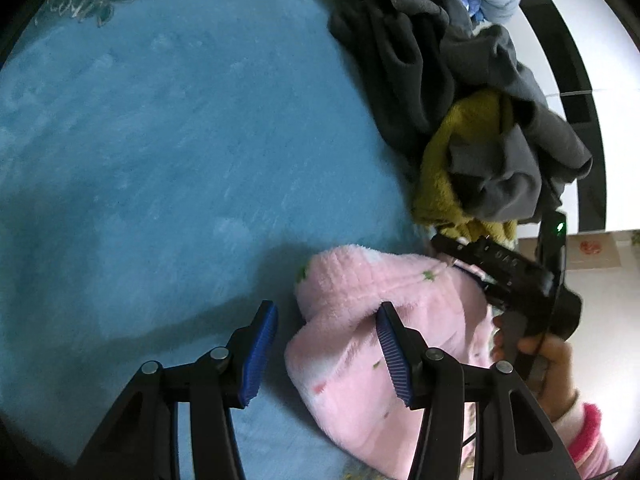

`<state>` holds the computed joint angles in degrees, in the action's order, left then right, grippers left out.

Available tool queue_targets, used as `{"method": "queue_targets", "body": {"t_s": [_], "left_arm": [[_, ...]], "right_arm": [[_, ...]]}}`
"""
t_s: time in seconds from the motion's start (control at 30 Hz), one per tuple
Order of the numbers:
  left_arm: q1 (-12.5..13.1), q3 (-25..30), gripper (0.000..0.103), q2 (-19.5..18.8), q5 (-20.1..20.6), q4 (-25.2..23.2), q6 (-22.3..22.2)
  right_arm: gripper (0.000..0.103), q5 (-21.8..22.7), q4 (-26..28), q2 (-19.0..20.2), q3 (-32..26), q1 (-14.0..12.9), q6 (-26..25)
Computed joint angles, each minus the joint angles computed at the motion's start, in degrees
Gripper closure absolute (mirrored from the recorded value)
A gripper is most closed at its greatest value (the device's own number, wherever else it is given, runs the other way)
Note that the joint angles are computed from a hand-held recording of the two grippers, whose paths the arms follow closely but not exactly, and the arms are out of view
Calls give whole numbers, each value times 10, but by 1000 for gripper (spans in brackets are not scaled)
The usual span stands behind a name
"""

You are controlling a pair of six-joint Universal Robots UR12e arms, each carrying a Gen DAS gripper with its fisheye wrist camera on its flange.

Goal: Fold clothes

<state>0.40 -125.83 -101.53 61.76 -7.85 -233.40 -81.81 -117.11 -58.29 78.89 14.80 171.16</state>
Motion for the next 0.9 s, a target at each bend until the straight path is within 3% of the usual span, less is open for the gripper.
{"method": "queue_targets", "body": {"t_s": [0.13,0.3,0.5,0.63,0.9], "left_arm": [[3,-2,49,-14,-28,36,-19],[2,2,51,-24,-47,58,-10],[12,-12,79,-17,-66,57,-9],[4,-12,87,1,-39,38,11],[-18,-36,90,85,10,34,23]], "right_arm": [[41,-12,-10,-1,4,0,15],[65,-10,-16,-4,5,-3,26],[69,8,-35,-17,16,-11,20],[69,29,-69,-34,32,-23,26],[70,114,-140,-78,65,-58,39]]}}
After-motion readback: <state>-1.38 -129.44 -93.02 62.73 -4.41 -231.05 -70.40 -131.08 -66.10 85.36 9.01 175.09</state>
